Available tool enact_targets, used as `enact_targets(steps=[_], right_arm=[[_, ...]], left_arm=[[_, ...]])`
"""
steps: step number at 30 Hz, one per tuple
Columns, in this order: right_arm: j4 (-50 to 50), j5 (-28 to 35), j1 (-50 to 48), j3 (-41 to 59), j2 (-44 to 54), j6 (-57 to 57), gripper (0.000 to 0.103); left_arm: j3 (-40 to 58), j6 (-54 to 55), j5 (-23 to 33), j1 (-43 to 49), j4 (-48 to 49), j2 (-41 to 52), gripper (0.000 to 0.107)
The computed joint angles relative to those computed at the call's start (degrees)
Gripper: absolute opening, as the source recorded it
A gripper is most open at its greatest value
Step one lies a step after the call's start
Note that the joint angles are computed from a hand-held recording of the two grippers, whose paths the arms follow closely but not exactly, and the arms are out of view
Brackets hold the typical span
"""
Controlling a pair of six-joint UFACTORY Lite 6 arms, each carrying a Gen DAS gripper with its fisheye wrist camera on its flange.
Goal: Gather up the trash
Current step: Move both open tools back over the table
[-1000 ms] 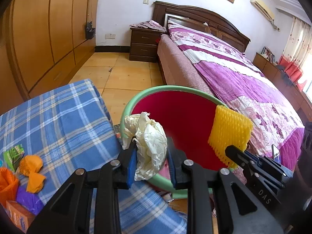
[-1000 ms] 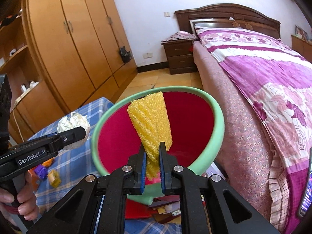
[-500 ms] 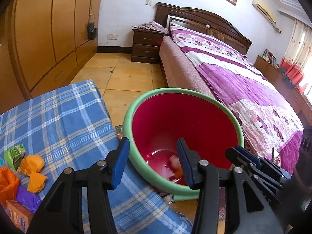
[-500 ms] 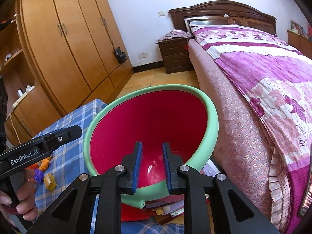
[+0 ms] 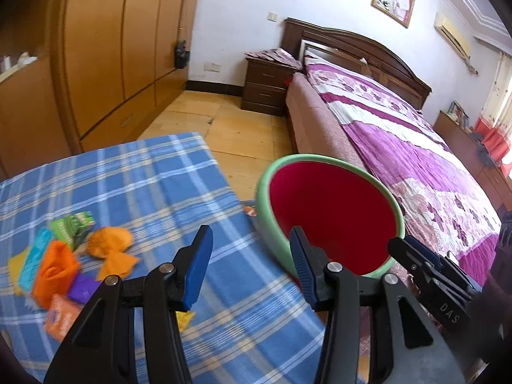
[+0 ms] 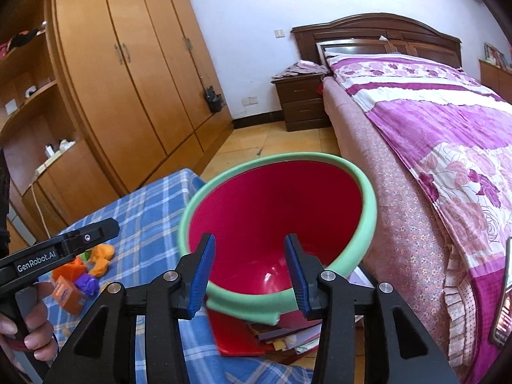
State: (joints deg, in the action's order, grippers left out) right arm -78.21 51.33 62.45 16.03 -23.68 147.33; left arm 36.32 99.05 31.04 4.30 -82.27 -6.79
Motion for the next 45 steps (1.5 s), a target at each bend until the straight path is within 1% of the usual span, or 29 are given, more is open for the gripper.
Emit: enact_targets(steps=[5, 9, 14, 19, 23, 27, 32, 38, 40, 45], right_arm=[[-0.72, -0.16, 1.55, 3.97, 3.97, 0.34, 0.046], [-1.7, -0.83, 2.31, 7.78, 8.09, 0.15, 0.046], [-3.82, -3.42, 2.24, 13.56, 14.98, 0.23, 0.047], [-6.23, -6.69, 1.73, 20.99, 23.99, -0.19, 0.047], [-8.07, -9.54, 1.24, 25.58, 29.93, 0.68, 0.049], [-9.85, -12.68, 0.34, 29.95, 35.72, 1.22, 0.058], [-10.87, -15.9, -0.71, 34.93, 41.97, 0.5, 0.058], [-11.31, -19.22, -2.37, 39.4, 47.58, -1.0, 0.058], [-11.22, -20.08, -2.92, 40.79, 49.28, -1.71, 0.058], [-10.29, -21.42, -3.93, 43.86, 52.73, -4.0, 0.058]], left_arm=[[0.07, -0.29, 3.82, 8.56, 3.91, -1.56, 0.05], [1.71, 0.68, 7.18, 15.98, 5.82, -0.37, 0.05], [5.07, 2.19, 9.99, 24.71, 7.38, 3.31, 0.05], [9.7, 3.42, 10.98, 31.4, 8.26, 9.01, 0.05], [15.1, 4.54, 9.95, 35.79, 7.87, 15.8, 0.05], [21.12, 4.31, 7.19, 37.58, 7.63, 22.61, 0.053], [30.1, 1.66, 2.82, 38.63, 8.04, 32.67, 0.053], [39.09, -6.43, -1.18, 37.94, 13.68, 42.54, 0.055], [40.89, -8.19, -1.94, 37.77, 15.13, 44.56, 0.059], [43.53, -11.32, -3.25, 36.72, 17.59, 48.05, 0.059]])
